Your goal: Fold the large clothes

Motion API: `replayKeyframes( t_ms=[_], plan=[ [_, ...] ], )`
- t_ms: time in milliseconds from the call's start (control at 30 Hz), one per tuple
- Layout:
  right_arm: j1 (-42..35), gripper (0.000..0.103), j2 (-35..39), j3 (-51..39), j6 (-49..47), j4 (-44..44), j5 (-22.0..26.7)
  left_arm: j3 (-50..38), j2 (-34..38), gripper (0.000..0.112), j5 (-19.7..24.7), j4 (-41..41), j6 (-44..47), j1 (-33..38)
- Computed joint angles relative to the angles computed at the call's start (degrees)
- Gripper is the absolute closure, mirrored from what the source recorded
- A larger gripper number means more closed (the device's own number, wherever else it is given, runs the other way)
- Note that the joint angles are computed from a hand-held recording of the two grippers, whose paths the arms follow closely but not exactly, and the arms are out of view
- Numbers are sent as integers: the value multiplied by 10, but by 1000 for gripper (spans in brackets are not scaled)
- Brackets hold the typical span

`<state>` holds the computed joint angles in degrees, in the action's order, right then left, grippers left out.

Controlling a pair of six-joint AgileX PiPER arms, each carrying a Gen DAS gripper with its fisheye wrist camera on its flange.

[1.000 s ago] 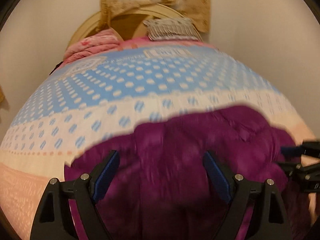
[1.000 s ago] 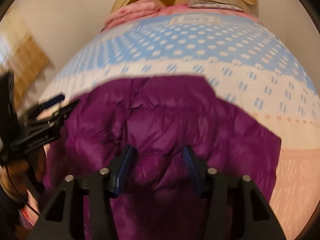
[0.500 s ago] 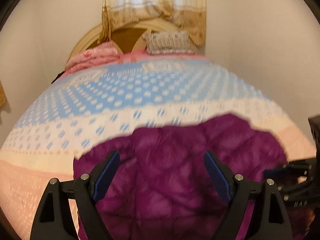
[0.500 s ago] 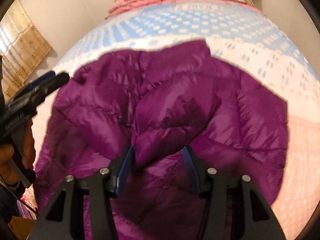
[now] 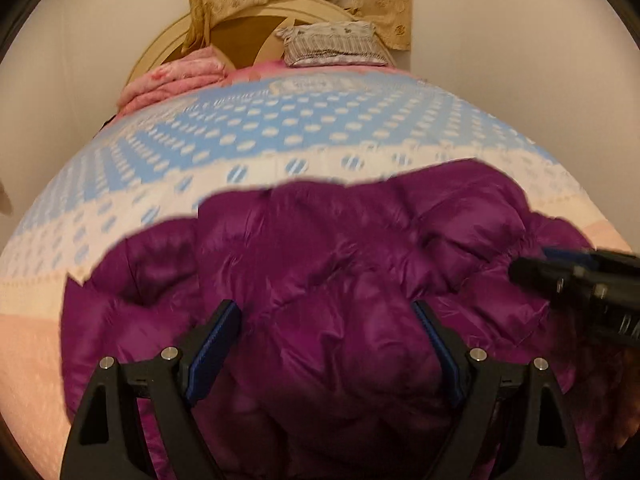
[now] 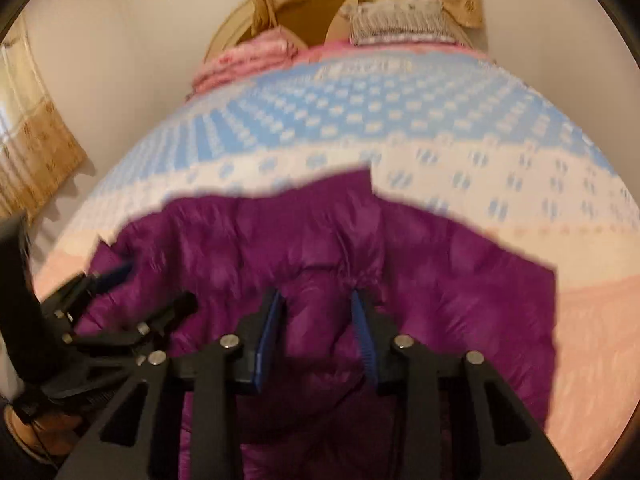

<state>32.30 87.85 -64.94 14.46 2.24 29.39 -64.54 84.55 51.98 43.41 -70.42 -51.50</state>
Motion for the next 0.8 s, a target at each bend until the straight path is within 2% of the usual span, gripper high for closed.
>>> replayKeyframes(
  t_ms=[133,233,367,533,800],
  plan=[
    [-2,64,-9,50,-17,21,-44,40,-14,25,-60,-23,-10,30],
    [5,64,-7,61,-3,1,-60,50,-11,22,-78,-30,-14,36],
    [31,64,-6,82,81,-80,-84,56,-8,20,-83,-26,-27,34],
    [36,64,-8,91,102,-97,-93,52,0,18,-85,-35,-19,40],
    [59,64,-4,86,191,-191,-77,44,7,17,-74,-44,-7,42]
  ],
)
